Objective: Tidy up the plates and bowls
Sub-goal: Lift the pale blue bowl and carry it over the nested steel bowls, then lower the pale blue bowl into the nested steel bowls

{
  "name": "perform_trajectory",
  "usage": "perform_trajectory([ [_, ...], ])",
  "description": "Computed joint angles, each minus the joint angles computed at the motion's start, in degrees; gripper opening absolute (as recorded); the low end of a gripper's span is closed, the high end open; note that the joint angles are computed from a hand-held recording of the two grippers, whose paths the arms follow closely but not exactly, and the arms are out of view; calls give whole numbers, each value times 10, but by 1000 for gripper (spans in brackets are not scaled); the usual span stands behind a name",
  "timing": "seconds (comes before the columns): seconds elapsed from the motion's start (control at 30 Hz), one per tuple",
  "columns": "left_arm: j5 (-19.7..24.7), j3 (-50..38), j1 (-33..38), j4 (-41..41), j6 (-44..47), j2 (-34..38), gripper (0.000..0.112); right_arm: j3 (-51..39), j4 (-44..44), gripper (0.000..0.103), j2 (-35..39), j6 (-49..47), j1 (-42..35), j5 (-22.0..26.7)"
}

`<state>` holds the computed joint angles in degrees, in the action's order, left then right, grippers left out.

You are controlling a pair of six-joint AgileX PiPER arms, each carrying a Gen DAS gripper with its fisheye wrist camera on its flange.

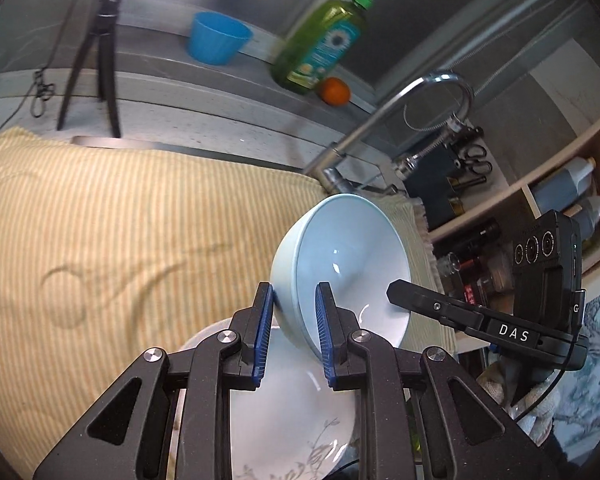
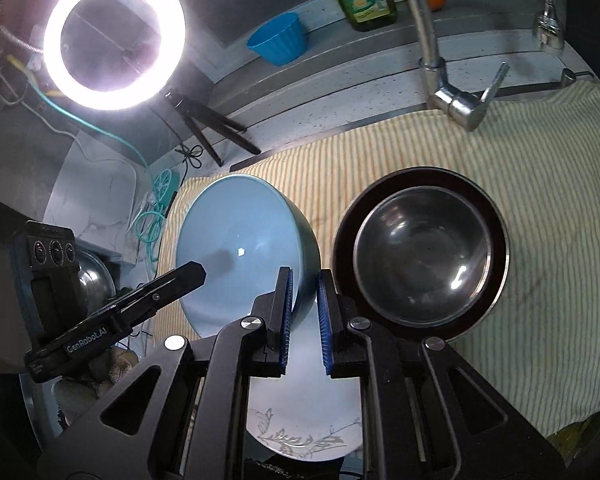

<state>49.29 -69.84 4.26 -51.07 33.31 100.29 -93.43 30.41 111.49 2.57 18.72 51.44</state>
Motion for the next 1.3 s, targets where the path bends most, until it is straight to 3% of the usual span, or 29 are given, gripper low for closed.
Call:
perform_trajectory([
  [0.47,-6,-133,-119,75,-106,116,19,52,5,12,4,-33,-92,-9],
  [0.93,11,-181,-143,136,-161,154,19,43,7,13,41,-54,-115,0],
  [1.13,2,-187,-138,148,-177,153,19,46,-4,19,35,-63,-115,-11],
  [1.2,3,-187,-133,142,-172,152,19,54,-1,28,29,-70,-118,-15],
  [1.3,5,-187,-129,138,-165,151,19,65,4,28,21,-77,-120,-21],
])
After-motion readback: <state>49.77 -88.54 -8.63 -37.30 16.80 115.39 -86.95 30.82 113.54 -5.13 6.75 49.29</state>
